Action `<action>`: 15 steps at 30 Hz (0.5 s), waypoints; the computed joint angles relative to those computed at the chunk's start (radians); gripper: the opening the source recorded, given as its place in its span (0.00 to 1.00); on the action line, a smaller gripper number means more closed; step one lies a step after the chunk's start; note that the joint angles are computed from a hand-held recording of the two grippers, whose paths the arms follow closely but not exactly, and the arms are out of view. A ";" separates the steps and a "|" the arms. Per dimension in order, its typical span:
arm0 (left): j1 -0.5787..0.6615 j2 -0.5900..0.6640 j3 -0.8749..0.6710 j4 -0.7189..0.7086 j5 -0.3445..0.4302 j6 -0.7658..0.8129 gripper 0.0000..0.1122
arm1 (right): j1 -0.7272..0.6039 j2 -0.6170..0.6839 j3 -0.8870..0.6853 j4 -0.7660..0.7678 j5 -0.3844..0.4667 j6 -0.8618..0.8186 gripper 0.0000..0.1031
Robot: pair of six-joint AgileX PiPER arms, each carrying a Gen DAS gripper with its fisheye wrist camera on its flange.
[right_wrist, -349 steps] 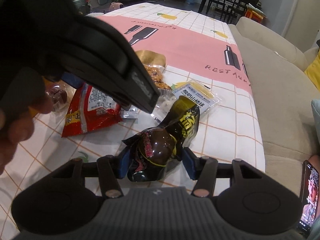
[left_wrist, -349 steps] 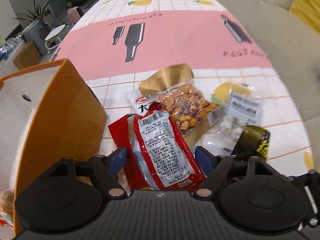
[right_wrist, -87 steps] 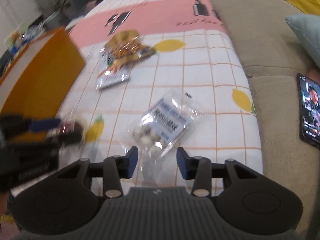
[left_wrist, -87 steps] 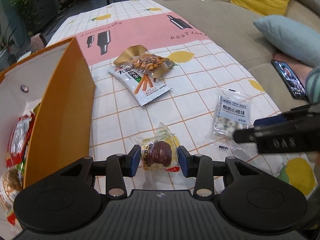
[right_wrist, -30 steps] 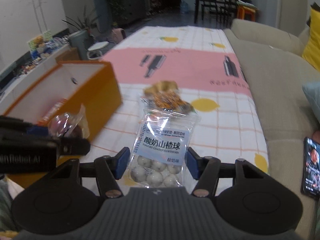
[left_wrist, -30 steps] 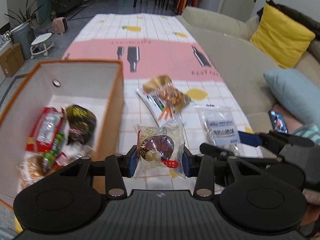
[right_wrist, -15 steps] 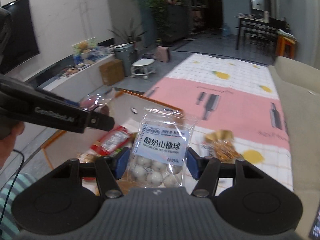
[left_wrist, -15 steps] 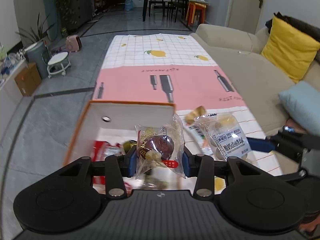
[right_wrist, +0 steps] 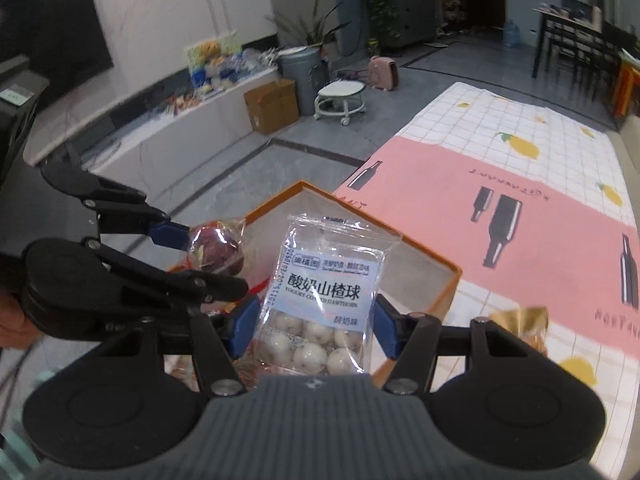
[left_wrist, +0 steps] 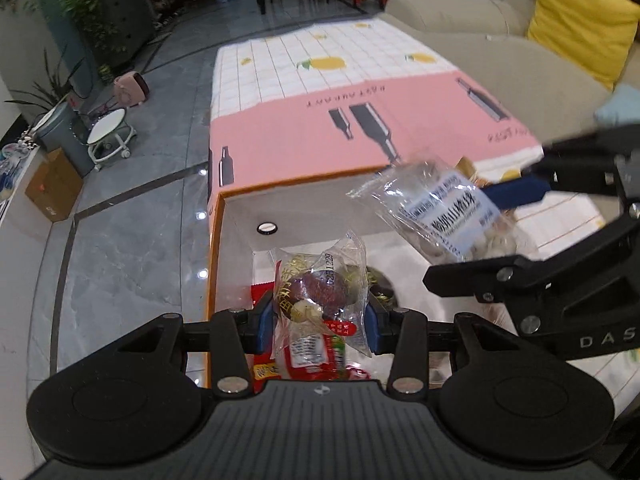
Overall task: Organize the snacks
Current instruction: 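Carry the candy and yogurt-ball bag over the orange box with both grippers, then open both grippers to drop the candy and yogurt-ball bag into the box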
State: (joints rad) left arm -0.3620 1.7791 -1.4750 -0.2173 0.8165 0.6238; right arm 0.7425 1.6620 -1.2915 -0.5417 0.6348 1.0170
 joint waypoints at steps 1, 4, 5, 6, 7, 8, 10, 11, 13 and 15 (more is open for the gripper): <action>0.003 0.022 -0.014 0.003 0.001 0.009 0.43 | -0.021 0.022 -0.021 0.038 -0.004 -0.066 0.56; 0.004 0.084 -0.053 0.021 -0.008 0.023 0.43 | -0.068 0.083 -0.076 0.129 -0.005 -0.230 0.56; 0.000 0.104 -0.066 0.033 -0.014 0.021 0.43 | -0.082 0.099 -0.088 0.150 -0.009 -0.271 0.56; -0.002 0.119 -0.076 0.045 -0.013 0.021 0.43 | -0.093 0.110 -0.090 0.166 -0.018 -0.301 0.56; -0.006 0.135 -0.086 0.060 -0.014 0.023 0.43 | -0.103 0.120 -0.095 0.182 -0.025 -0.327 0.56; -0.011 0.147 -0.092 0.076 -0.019 0.026 0.43 | -0.114 0.134 -0.103 0.201 -0.031 -0.359 0.56; -0.025 0.175 -0.112 0.123 -0.021 0.024 0.44 | -0.132 0.167 -0.126 0.231 -0.032 -0.420 0.56; -0.034 0.189 -0.122 0.153 -0.019 0.014 0.44 | -0.136 0.183 -0.139 0.237 -0.023 -0.441 0.56; -0.049 0.207 -0.131 0.192 -0.025 0.018 0.44 | -0.142 0.222 -0.172 0.235 0.003 -0.470 0.56; -0.060 0.220 -0.132 0.223 -0.033 0.024 0.44 | -0.146 0.250 -0.190 0.229 0.013 -0.496 0.56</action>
State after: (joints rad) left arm -0.4216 1.9989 -1.6074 0.0055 0.7838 0.6478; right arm 0.5965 1.9119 -1.4816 -0.3124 0.6479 0.5207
